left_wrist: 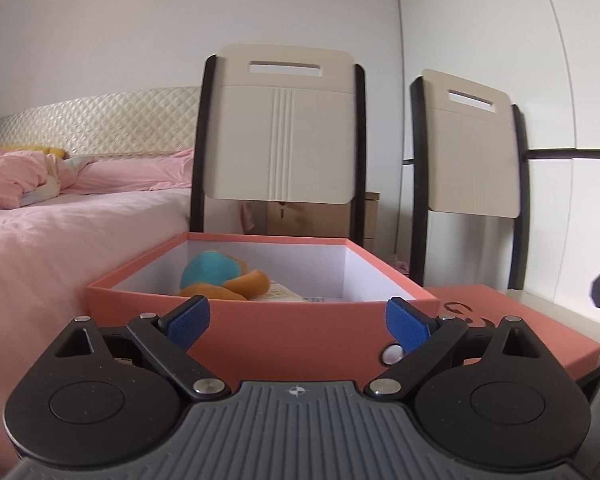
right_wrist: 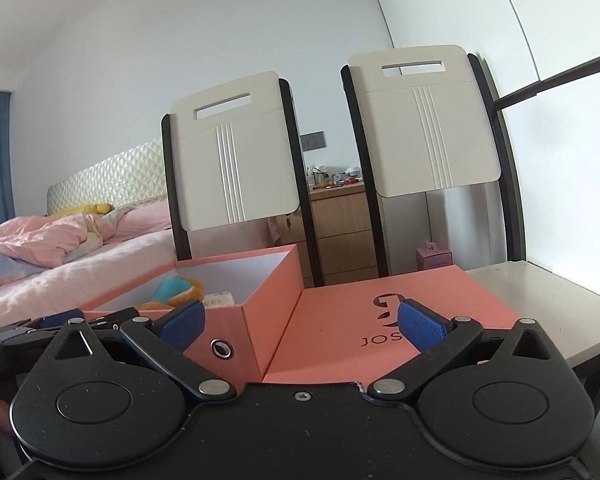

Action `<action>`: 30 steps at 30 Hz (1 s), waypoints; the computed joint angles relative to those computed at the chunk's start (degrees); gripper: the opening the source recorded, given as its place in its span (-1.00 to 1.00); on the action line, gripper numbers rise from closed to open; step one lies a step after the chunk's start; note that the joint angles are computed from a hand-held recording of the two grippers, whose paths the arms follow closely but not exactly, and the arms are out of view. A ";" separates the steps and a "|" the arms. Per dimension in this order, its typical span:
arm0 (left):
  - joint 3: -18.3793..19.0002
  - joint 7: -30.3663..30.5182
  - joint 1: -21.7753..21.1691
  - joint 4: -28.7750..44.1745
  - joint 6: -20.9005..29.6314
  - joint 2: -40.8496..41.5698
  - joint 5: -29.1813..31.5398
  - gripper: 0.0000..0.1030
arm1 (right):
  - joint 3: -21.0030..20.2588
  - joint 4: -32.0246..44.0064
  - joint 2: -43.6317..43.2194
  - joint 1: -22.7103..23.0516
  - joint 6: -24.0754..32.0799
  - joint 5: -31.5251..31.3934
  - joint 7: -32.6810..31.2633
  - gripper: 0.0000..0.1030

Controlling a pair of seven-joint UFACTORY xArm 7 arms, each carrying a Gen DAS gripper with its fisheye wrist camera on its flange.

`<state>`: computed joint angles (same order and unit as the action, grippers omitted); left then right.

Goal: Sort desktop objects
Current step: 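Withdraw the open left tool from the pink box, then move both tools to opposite edges of the pink JOSINY lid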

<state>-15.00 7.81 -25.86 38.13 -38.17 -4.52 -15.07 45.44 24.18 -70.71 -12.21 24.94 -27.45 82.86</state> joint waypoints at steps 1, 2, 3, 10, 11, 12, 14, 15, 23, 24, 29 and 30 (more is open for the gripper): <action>-0.04 -0.04 -0.04 -0.06 -0.09 -0.01 0.10 0.87 | -0.05 0.06 0.19 0.07 0.08 -0.10 -0.25 0.99; -0.03 -0.17 -0.06 -0.12 -0.10 -0.06 0.22 0.87 | -0.06 0.18 0.42 -0.01 0.04 -0.19 -0.40 0.99; 0.07 -0.56 -0.05 -0.19 -0.02 -0.17 0.53 0.87 | -0.11 0.19 0.50 0.09 0.12 -0.21 -0.52 0.99; 0.71 -4.69 0.13 -1.09 -1.25 -0.17 3.03 0.87 | -1.69 -0.55 0.15 1.22 0.29 -0.44 -1.61 0.99; 0.80 -5.38 0.13 -1.29 -1.39 -0.06 3.79 0.87 | -2.34 -0.84 0.06 1.70 0.32 -0.54 -2.23 0.99; 0.86 -6.03 0.11 -1.48 -1.50 0.10 4.51 0.87 | -3.42 -1.42 -0.23 2.50 0.53 -0.52 -3.01 0.99; 1.34 -8.75 0.06 -2.15 -1.75 0.46 7.45 0.87 | -5.59 -2.54 -0.89 4.06 0.99 -0.42 -4.65 0.99; 1.59 -10.02 0.07 -2.36 -1.56 0.68 9.31 0.87 | -6.76 -3.11 -1.24 4.89 1.32 -0.31 -5.59 0.99; 3.41 -20.30 1.04 -0.62 2.12 3.23 25.81 0.87 | -18.48 -9.27 -5.70 10.54 8.12 0.78 -17.30 0.99; 3.56 -22.06 1.25 0.00 2.78 3.73 28.30 0.87 | -19.72 -10.34 -6.22 10.31 8.11 0.67 -18.64 0.99; 3.07 -28.83 2.35 4.25 5.51 7.68 38.72 0.87 | -25.22 -17.21 -8.32 6.98 3.05 1.80 -21.60 0.99; 2.74 -30.13 2.68 5.35 6.22 8.70 40.73 0.87 | -26.00 -18.66 -8.50 5.74 1.01 2.29 -21.56 0.99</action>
<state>-12.25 -22.32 -23.18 43.49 -31.95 4.18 25.66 19.44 5.52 -79.20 -6.47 25.94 -25.16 61.30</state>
